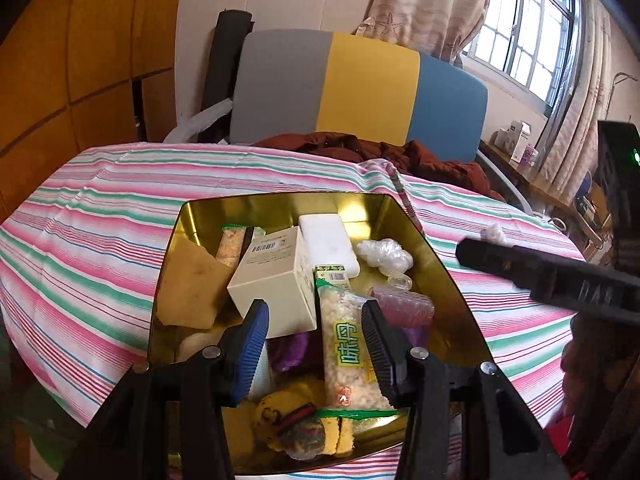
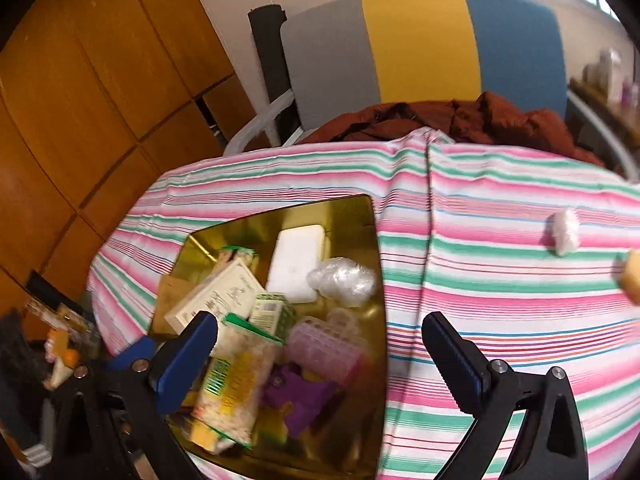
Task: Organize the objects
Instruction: 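Lower the crackers and cotton ball into the tray and open both grippers, then withdraw both grippers from the tray toward the remaining items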
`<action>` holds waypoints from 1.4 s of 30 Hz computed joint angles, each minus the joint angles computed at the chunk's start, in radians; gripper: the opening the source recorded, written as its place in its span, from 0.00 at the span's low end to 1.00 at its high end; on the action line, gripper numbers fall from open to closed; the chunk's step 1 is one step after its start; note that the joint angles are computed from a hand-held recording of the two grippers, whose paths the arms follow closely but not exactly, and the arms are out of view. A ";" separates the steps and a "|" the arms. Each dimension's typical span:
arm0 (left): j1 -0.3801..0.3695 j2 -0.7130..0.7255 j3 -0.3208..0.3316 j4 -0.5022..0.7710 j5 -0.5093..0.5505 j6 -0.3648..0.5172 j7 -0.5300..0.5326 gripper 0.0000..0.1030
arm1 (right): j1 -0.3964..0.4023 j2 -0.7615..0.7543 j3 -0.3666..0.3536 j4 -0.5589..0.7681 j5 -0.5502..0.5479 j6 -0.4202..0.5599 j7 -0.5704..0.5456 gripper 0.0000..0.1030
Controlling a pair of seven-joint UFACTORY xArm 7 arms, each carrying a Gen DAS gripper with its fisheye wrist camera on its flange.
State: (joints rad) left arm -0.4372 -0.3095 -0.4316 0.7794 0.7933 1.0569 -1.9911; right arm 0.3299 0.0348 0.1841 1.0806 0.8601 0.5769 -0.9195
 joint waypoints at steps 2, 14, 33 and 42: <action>-0.002 0.004 -0.005 0.013 0.005 0.017 0.008 0.47 | 0.006 -0.025 0.003 -0.035 -0.003 -0.044 -0.022 1.00; -0.037 0.072 0.000 0.098 0.037 0.076 0.055 0.47 | 0.036 -0.104 -0.026 -0.148 0.015 -0.169 -0.105 1.00; -0.095 0.222 0.082 0.254 0.111 0.019 0.210 0.47 | -0.047 -0.028 -0.076 -0.102 -0.182 -0.184 0.083 1.00; -0.105 0.288 0.124 0.309 0.162 -0.104 0.256 0.47 | -0.177 0.110 -0.105 0.075 -0.378 -0.049 0.302 1.00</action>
State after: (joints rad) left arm -0.5421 -0.0215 -0.3073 1.0887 0.9558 0.9529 -1.7352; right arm 0.1532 0.1445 0.0793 1.1555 0.4822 0.5280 -0.6174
